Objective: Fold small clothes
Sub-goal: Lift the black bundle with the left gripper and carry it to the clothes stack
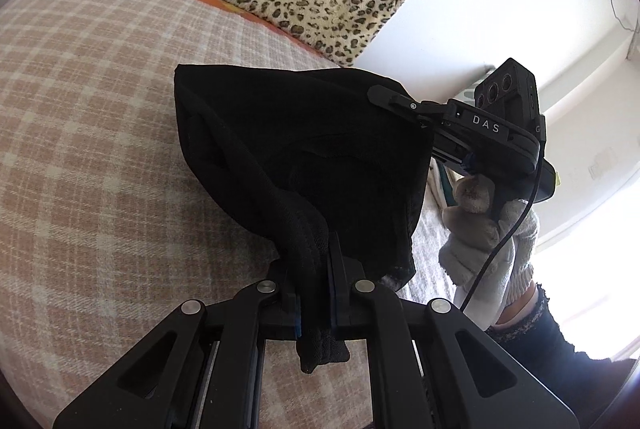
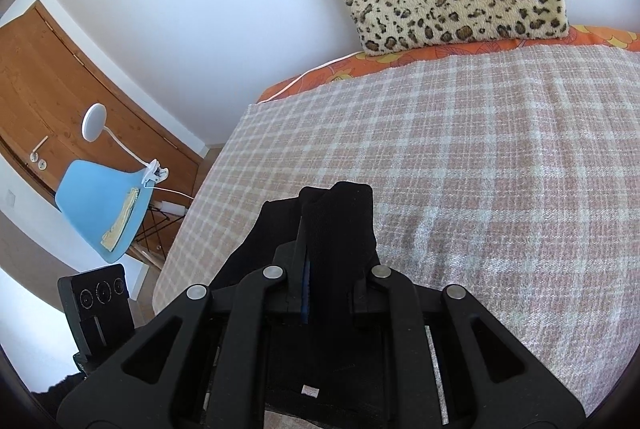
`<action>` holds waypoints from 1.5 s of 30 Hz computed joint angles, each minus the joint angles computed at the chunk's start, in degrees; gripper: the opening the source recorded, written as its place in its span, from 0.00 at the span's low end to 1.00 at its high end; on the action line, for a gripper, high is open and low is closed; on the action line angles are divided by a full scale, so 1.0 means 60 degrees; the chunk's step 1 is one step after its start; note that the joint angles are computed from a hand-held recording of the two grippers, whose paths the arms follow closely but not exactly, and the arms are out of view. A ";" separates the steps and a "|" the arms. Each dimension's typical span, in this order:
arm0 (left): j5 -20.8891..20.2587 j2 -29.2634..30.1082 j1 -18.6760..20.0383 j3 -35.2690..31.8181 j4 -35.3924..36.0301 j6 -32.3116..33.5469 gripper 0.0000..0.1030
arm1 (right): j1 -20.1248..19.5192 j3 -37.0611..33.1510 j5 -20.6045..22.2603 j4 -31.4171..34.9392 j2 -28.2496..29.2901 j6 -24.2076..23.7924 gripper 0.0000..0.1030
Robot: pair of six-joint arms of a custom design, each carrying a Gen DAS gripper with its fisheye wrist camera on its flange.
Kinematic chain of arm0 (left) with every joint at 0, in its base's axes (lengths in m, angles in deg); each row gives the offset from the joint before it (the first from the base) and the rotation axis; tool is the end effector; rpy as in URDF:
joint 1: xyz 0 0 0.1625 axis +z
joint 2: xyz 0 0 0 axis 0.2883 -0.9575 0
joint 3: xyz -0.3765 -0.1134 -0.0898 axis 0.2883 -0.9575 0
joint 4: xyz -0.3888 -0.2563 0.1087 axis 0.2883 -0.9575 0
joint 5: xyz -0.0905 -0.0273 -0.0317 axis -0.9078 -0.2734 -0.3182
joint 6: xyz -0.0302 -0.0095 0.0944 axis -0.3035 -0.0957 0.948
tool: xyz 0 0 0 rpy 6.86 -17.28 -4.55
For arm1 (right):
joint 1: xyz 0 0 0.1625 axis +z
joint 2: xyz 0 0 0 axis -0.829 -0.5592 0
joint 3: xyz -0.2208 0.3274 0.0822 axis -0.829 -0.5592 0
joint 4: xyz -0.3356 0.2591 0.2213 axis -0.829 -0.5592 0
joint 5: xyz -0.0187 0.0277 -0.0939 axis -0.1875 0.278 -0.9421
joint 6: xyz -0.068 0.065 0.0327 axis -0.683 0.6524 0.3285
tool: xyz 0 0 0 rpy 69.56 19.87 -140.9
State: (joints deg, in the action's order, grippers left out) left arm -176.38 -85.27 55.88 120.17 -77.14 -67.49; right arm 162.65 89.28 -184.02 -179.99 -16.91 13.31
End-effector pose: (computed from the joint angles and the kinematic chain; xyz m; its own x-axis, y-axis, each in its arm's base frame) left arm -0.0703 -0.6918 0.3299 -0.9486 0.3087 -0.0694 0.3099 0.8628 -0.3994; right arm 0.3382 -0.7590 0.0234 -0.9527 -0.1684 0.2531 -0.2899 0.7538 -0.5897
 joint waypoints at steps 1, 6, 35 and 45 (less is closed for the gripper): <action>-0.0016 -0.0016 -0.0059 0.0038 -0.0041 0.0050 0.07 | 0.0071 0.0079 -0.0088 -0.0053 -0.0048 -0.0058 0.13; -0.0007 -0.0121 -0.0397 0.0192 -0.0255 0.0454 0.07 | 0.0377 0.0563 -0.0412 -0.0404 -0.0321 -0.0415 0.13; -0.0763 0.1735 -0.2597 -0.0364 -0.0916 0.1054 0.07 | 0.0241 0.5809 -0.1718 -0.3134 -0.5294 -0.0762 0.13; -0.1145 0.3195 -0.3172 -0.1337 -0.0814 0.1159 0.07 | -0.0362 0.7044 -0.2139 -0.3580 -0.7107 -0.1224 0.13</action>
